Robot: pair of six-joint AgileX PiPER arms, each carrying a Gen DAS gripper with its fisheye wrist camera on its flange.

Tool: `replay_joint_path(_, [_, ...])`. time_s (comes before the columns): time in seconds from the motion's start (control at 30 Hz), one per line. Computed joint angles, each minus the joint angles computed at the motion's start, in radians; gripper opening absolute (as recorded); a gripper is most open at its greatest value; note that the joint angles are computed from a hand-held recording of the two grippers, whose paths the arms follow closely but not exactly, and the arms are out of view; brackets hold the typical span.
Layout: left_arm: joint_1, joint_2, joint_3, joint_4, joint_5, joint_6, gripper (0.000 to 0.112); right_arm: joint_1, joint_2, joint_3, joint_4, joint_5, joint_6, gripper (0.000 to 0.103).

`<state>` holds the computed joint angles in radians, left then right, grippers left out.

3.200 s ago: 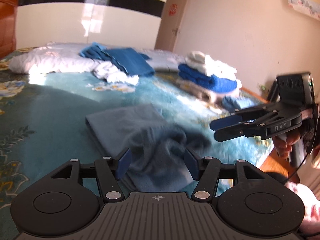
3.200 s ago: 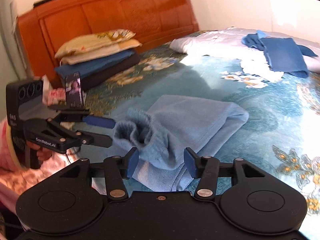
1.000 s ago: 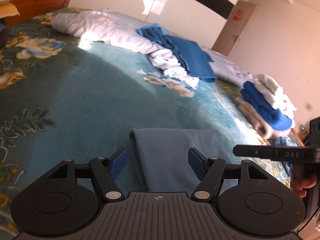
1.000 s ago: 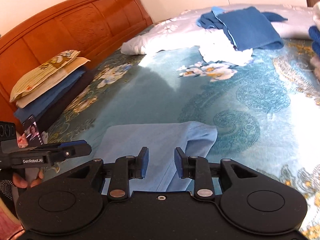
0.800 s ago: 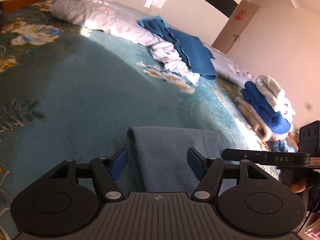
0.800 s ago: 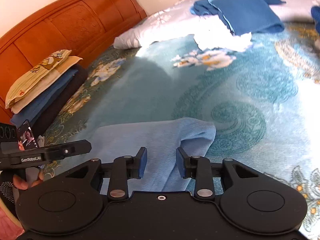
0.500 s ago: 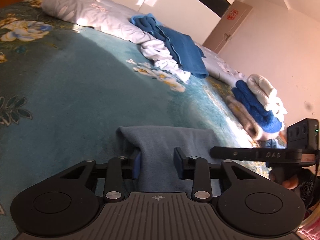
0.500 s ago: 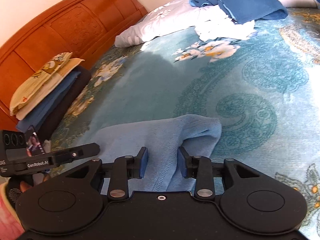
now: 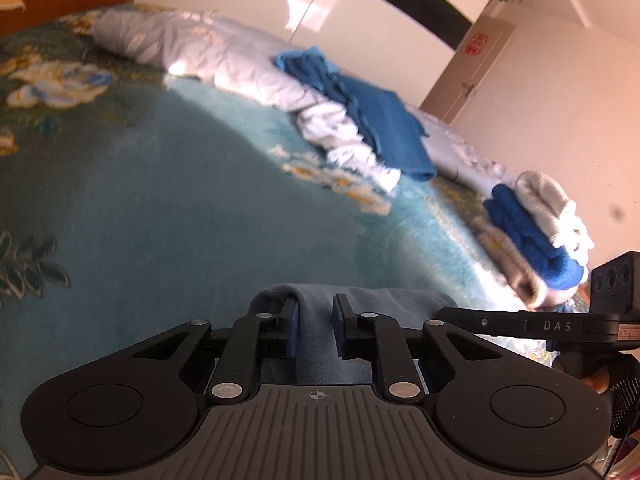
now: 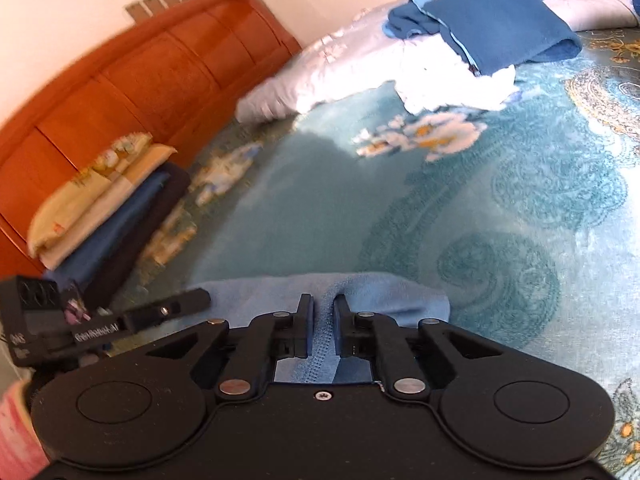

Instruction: Fold clothes

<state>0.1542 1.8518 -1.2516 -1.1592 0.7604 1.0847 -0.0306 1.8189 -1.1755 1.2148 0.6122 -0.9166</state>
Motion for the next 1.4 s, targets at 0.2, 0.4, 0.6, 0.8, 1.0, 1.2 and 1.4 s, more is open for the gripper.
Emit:
replay_joint_path(0.2, [0.029, -0.059, 0.055, -0.007, 0.008, 0.025, 0.018, -0.011, -0.018, 0.02, 0.005, 0.002, -0.006, 0.023])
replay_joint_path(0.4, [0.064, -0.249, 0.206, -0.035, -0.01, 0.188, 0.042, 0.043, -0.223, 0.136, -0.143, -0.096, -0.011, 0.031])
replay_joint_path(0.6, [0.057, -0.415, 0.359, -0.028, -0.026, 0.233, 0.071, 0.143, -0.41, 0.262, -0.357, -0.153, 0.153, 0.039])
replay_joint_path(0.8, [0.056, -0.507, 0.446, 0.013, -0.048, 0.162, 0.08, 0.258, -0.507, 0.338, -0.626, -0.21, 0.508, 0.045])
replay_joint_path(1.0, [0.095, -0.599, 0.518, 0.04, -0.057, 0.139, 0.099, 0.404, -0.62, 0.417, -1.004, -0.282, 0.931, 0.07])
replay_joint_path(1.2, [0.145, -0.655, 0.563, 0.054, -0.019, 0.132, 0.103, 0.528, -0.682, 0.448, -1.365, -0.273, 1.319, 0.084])
replay_joint_path(1.4, [0.153, -0.702, 0.607, 0.078, -0.02, 0.133, 0.103, 0.63, -0.717, 0.477, -1.649, -0.249, 1.629, 0.095])
